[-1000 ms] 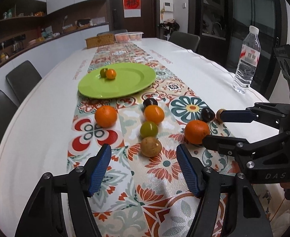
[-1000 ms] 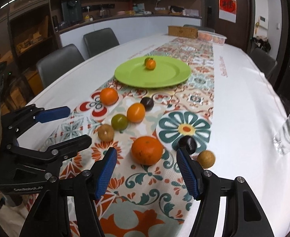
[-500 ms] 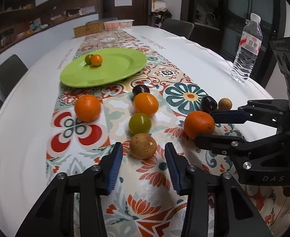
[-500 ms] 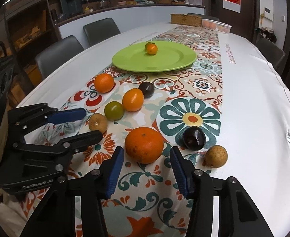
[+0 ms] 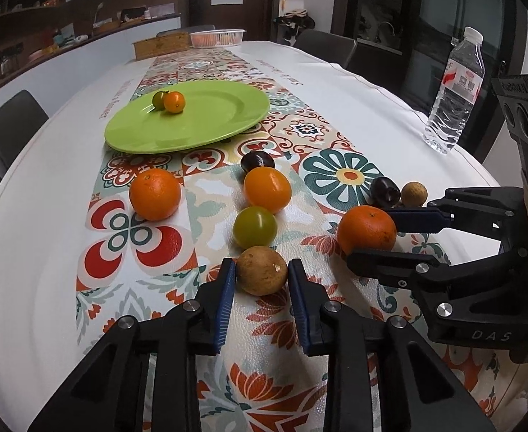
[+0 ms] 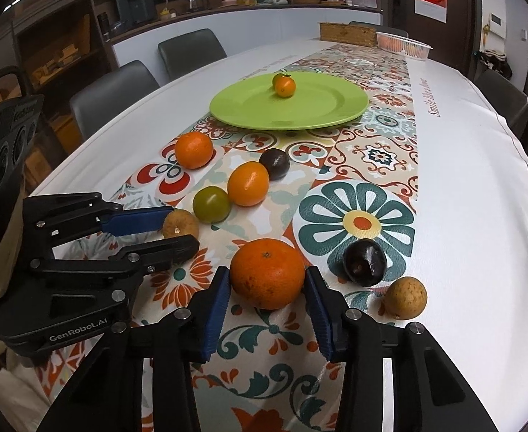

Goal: Organize fruits
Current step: 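Grasp the brown kiwi-like fruit with the left gripper while the right gripper grasps the large orange, then carry the brown fruit and the large orange over the green plate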

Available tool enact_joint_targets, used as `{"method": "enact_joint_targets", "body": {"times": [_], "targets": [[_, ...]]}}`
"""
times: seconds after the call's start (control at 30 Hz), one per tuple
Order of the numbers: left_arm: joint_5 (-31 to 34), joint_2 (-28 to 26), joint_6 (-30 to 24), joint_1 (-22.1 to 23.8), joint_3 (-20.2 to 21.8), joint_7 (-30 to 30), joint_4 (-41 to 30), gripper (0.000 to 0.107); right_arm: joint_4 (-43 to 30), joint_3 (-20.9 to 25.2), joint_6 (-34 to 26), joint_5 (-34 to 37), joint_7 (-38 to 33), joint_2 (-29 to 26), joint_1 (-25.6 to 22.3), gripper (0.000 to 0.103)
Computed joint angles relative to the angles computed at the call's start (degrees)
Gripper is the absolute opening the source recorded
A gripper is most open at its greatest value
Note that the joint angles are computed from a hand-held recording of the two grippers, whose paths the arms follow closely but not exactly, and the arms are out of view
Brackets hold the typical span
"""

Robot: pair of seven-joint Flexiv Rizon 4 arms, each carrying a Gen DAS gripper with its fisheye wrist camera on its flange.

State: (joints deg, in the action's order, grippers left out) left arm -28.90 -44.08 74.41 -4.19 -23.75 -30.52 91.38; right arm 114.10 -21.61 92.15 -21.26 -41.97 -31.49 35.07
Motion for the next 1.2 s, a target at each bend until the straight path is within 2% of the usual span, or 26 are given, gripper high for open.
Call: {"method": "enact_joint_targets", "body": {"times": [0.27,0.5,0.87,1.1,1.2], "targets": [[-1.17,1.25,1.25,1.19,-1.66,0.25,1.8,0.03,0.7,-0.63,0.5,0.04,-0.08,0.57,0.71,0.043],[-2.98,3.23,4.11,3.39,-4.79,1.25,4.71,0.03,2.14,-4.34,1.97,1.07,-0.15,1.67,4.12,0.043],[-4.38,5.7,10.3,9.15,-12.75,2.73,9.46,0.03,4.74,-14.47,4.88,5.59,-2.67,3.21,14.21,0.042],[-0.7,5.41,14.81,13.48,-18.62,1.61,10.49,0.03,5.11,-21.25,6.53,11.0,-6.24,2.86,20.6,0.043],[1.46,4.82,15.78,14.39,-19.9,0.42,9.79,0.03,4.72,-24.03,7.3,13.44,-7.91,2.37,22.85,0.043]]}}
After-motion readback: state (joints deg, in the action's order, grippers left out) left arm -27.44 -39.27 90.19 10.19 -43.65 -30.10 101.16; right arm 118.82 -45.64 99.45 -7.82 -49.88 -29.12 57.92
